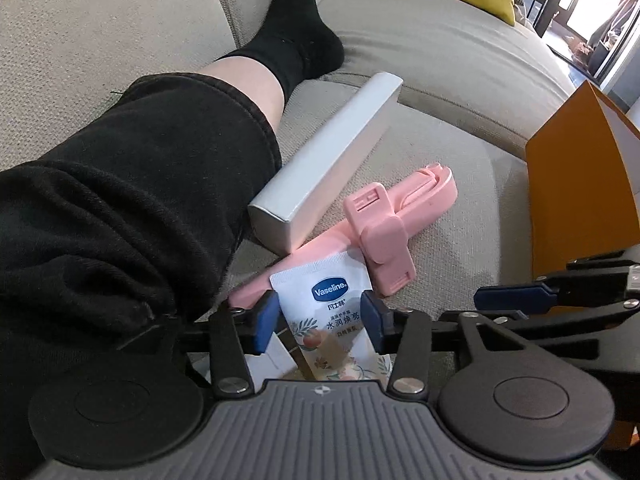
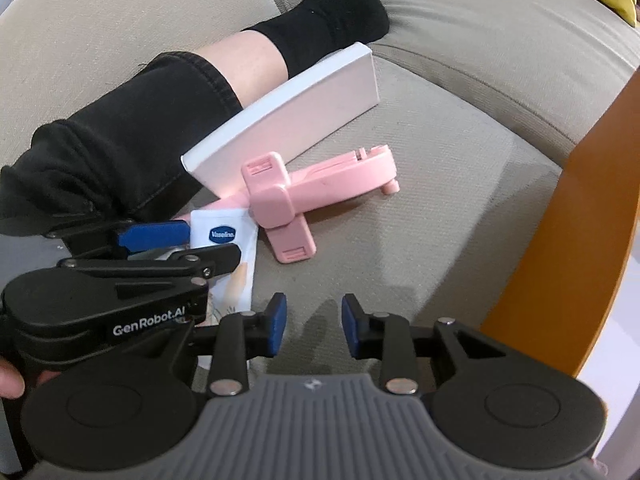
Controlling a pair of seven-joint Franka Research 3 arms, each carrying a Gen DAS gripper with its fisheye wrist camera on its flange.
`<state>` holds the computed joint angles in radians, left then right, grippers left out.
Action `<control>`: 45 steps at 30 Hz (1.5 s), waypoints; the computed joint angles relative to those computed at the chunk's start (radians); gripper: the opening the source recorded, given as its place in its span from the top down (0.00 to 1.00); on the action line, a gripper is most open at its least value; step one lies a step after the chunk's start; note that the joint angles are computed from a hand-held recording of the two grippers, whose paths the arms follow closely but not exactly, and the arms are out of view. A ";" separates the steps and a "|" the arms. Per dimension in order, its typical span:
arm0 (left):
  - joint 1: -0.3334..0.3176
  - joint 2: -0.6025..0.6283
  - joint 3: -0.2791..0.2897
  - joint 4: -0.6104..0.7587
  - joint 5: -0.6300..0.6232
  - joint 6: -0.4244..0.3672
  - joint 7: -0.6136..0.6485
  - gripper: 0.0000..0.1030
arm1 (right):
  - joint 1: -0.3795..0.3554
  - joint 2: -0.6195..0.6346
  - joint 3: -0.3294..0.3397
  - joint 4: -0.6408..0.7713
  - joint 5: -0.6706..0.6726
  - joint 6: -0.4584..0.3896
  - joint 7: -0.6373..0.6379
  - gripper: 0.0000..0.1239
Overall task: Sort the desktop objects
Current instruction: 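Grasp the white Vaseline tube with the left gripper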
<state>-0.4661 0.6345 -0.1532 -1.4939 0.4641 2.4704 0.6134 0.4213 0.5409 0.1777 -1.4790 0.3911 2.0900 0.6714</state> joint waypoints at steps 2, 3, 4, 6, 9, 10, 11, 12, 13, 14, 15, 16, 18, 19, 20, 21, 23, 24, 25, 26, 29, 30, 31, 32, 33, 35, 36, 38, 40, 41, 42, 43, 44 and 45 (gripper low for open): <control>0.011 0.000 -0.015 0.006 -0.022 -0.014 0.022 0.47 | -0.004 -0.004 0.003 -0.003 0.004 -0.003 -0.015 0.74; 0.019 -0.001 -0.024 0.004 -0.039 -0.015 0.033 0.47 | -0.006 -0.007 0.003 -0.004 0.006 -0.002 -0.019 0.74; 0.026 -0.004 -0.031 0.000 -0.054 -0.012 0.042 0.47 | -0.007 -0.006 0.003 -0.003 0.007 0.001 -0.028 0.74; 0.029 -0.008 -0.033 -0.008 -0.065 -0.005 0.053 0.47 | -0.006 -0.013 0.005 -0.015 0.005 0.021 -0.055 0.74; 0.026 -0.015 -0.025 -0.019 -0.071 0.016 0.039 0.52 | -0.001 0.017 0.001 0.031 -0.012 -0.023 -0.055 0.74; 0.032 -0.031 -0.024 -0.048 -0.072 0.054 0.027 0.57 | -0.002 0.035 0.002 0.060 -0.009 -0.057 -0.044 0.74; 0.038 -0.050 -0.025 -0.076 -0.075 0.088 0.015 0.58 | -0.002 0.054 0.000 0.092 -0.008 -0.090 -0.027 0.73; 0.038 -0.071 -0.019 -0.106 -0.069 0.121 -0.002 0.55 | -0.002 0.065 0.001 0.110 -0.003 -0.106 -0.014 0.71; 0.038 -0.095 -0.012 -0.142 -0.054 0.166 -0.020 0.54 | -0.005 0.069 0.004 0.115 0.009 -0.116 -0.010 0.70; 0.035 -0.115 -0.004 -0.166 -0.038 0.192 -0.032 0.54 | -0.007 0.071 0.009 0.117 0.019 -0.125 -0.010 0.68; 0.036 -0.126 -0.002 -0.178 -0.030 0.196 -0.037 0.54 | -0.006 0.078 0.012 0.126 0.026 -0.141 -0.004 0.68; 0.040 -0.136 -0.002 -0.189 -0.028 0.202 -0.043 0.54 | -0.005 0.084 0.015 0.133 0.033 -0.158 0.002 0.68; 0.064 -0.150 -0.018 -0.216 -0.049 0.238 -0.041 0.54 | 0.000 0.090 0.022 0.136 0.045 -0.178 0.000 0.63; 0.068 -0.155 -0.019 -0.226 -0.054 0.252 -0.047 0.55 | 0.006 0.090 0.023 0.132 0.046 -0.177 0.001 0.63; 0.065 -0.157 -0.013 -0.228 -0.048 0.263 -0.061 0.55 | 0.015 0.090 0.022 0.128 0.044 -0.172 0.003 0.63; 0.060 -0.161 -0.005 -0.233 -0.039 0.273 -0.075 0.55 | 0.023 0.091 0.020 0.126 0.037 -0.167 0.006 0.63; 0.062 -0.166 0.000 -0.246 -0.031 0.296 -0.093 0.55 | 0.042 0.094 0.015 0.125 0.019 -0.155 0.019 0.63; 0.068 -0.168 -0.002 -0.251 -0.035 0.307 -0.095 0.56 | 0.046 0.099 0.018 0.127 0.018 -0.156 0.018 0.63; 0.075 -0.169 -0.006 -0.259 -0.041 0.320 -0.096 0.57 | 0.046 0.102 0.023 0.129 0.023 -0.157 0.010 0.63; 0.081 -0.170 -0.008 -0.265 -0.046 0.330 -0.097 0.58 | 0.049 0.103 0.025 0.128 0.024 -0.155 0.006 0.62; 0.091 -0.162 -0.013 -0.262 -0.062 0.350 -0.094 0.59 | 0.058 0.124 0.030 0.152 0.024 -0.183 0.011 0.62; 0.091 -0.165 -0.011 -0.268 -0.062 0.356 -0.096 0.59 | 0.059 0.132 0.031 0.159 0.028 -0.194 0.019 0.64; 0.091 -0.166 -0.011 -0.273 -0.063 0.365 -0.097 0.59 | 0.057 0.140 0.033 0.170 0.034 -0.211 0.021 0.66; 0.093 -0.167 -0.012 -0.278 -0.065 0.375 -0.094 0.59 | 0.056 0.139 0.034 0.167 0.039 -0.215 0.021 0.66; 0.097 -0.171 -0.017 -0.283 -0.069 0.380 -0.086 0.59 | 0.055 0.131 0.034 0.157 0.040 -0.208 0.012 0.67; 0.101 -0.169 -0.023 -0.282 -0.075 0.373 -0.065 0.59 | 0.055 0.108 0.033 0.125 0.037 -0.183 -0.014 0.67; 0.102 -0.167 -0.026 -0.278 -0.078 0.369 -0.055 0.59 | 0.052 0.095 0.033 0.108 0.039 -0.167 -0.032 0.72; 0.103 -0.166 -0.029 -0.279 -0.084 0.372 -0.044 0.59 | 0.038 0.076 0.040 0.093 0.055 -0.171 -0.065 0.82; 0.105 -0.170 -0.033 -0.285 -0.093 0.377 -0.034 0.59 | 0.025 0.055 0.043 0.081 0.068 -0.179 -0.102 0.86; 0.104 -0.172 -0.033 -0.287 -0.096 0.376 -0.031 0.59 | 0.021 0.035 0.043 0.057 0.073 -0.162 -0.129 0.86; 0.103 -0.175 -0.033 -0.290 -0.097 0.377 -0.030 0.59 | 0.016 0.006 0.044 0.019 0.082 -0.128 -0.165 0.86; 0.102 -0.179 -0.033 -0.294 -0.099 0.380 -0.028 0.59 | 0.013 -0.011 0.044 0.001 0.090 -0.106 -0.189 0.86; 0.100 -0.184 -0.032 -0.299 -0.099 0.383 -0.029 0.59 | 0.008 -0.028 0.045 -0.020 0.101 -0.085 -0.213 0.87; 0.096 -0.191 -0.029 -0.307 -0.096 0.390 -0.034 0.58 | -0.001 -0.052 0.047 -0.051 0.121 -0.057 -0.243 0.87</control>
